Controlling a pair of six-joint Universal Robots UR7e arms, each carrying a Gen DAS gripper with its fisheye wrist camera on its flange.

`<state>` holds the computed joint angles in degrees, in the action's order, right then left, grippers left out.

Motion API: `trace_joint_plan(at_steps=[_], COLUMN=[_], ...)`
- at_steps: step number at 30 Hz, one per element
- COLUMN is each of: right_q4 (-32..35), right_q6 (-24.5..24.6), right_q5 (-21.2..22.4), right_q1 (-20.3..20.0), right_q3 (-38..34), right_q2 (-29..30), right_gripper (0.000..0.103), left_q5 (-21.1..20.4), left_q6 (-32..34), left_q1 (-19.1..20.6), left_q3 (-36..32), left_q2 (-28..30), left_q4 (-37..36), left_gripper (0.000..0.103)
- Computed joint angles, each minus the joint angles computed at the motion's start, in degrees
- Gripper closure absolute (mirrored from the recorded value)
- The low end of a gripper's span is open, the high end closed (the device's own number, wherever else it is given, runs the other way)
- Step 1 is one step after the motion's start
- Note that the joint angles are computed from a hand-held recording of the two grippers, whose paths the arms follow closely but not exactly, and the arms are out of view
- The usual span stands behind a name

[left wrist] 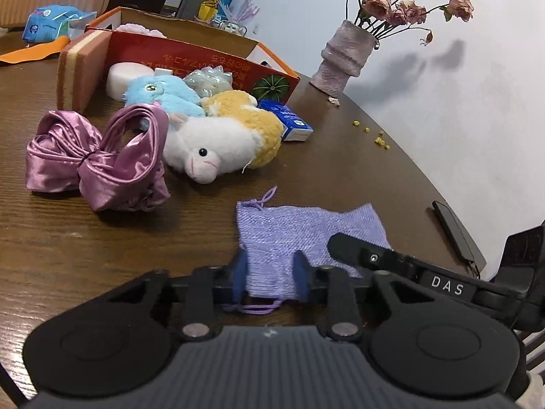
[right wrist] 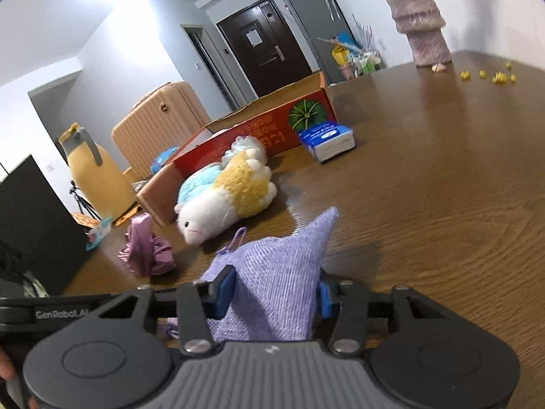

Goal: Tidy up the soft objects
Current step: 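Grasp the lilac drawstring pouch with both tools and lift it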

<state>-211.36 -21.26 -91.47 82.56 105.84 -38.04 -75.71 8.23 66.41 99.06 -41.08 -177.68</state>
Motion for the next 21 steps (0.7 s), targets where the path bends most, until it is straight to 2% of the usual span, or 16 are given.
trace_joint_plan(at_steps=[2,4,6,9,10,11,12,14,16,18,20,21], right_q4=[-0.2,-2.2,-3.6,-3.2,-2.5,-2.7,-3.5,-3.9,-4.0,-3.7,-5.6,-6.2], right_q6=[-0.3,-0.6,-1.2,-0.1,0.3,0.4,0.5,0.9,1.6,2.4,2.1,2.0], right_q5=[-0.4,-1.7,-2.2,-0.4,0.7,1.9,2.5,3.1,3.1,3.6,2.5,2.0], right_q1=[0.0,0.2,0.1,-0.9,-1.3,-1.7,-2.0,-2.4,-2.6,-2.9,-2.7,-2.6], right_q3=[0.4,1.1,2.0,3.6,4.0,4.5,4.8,5.0,5.0,5.3,5.6,5.7], right_q2=[-0.3,-0.3,-0.8,-2.1,-2.6,-2.9,-2.8,-2.8,-2.6,-2.9,-2.6,-2.6], right_gripper=[0.053,0.050,0.047,0.046,0.046,0.046,0.047,0.051,0.052,0.051,0.047,0.047], left_q5=[0.3,0.0,0.5,-0.4,-1.1,-1.7,-2.7,-3.8,-4.0,-3.4,-3.0,-3.5], left_q6=[-1.1,-1.7,-1.4,-1.3,-1.5,-2.1,-2.5,-2.2,-1.9,-1.5,-2.0,-2.3], left_q1=[0.2,0.4,0.3,0.3,0.3,0.4,0.5,0.6,0.4,0.0,0.0,0.2], left_q3=[0.1,0.4,1.0,1.3,1.4,1.5,1.4,1.0,0.4,0.1,-0.6,-1.0], left_q2=[-0.1,-0.4,-0.6,-0.8,-0.7,-0.6,-0.5,0.1,0.8,1.4,1.6,1.7], left_q4=[0.1,0.3,-0.6,-0.6,-1.2,-1.7,-1.8,-1.8,-1.0,-1.0,0.6,1.3], left_gripper=[0.088,0.092,0.092,0.092,0.084,0.063,0.054,0.050,0.052,0.060,0.083,0.086])
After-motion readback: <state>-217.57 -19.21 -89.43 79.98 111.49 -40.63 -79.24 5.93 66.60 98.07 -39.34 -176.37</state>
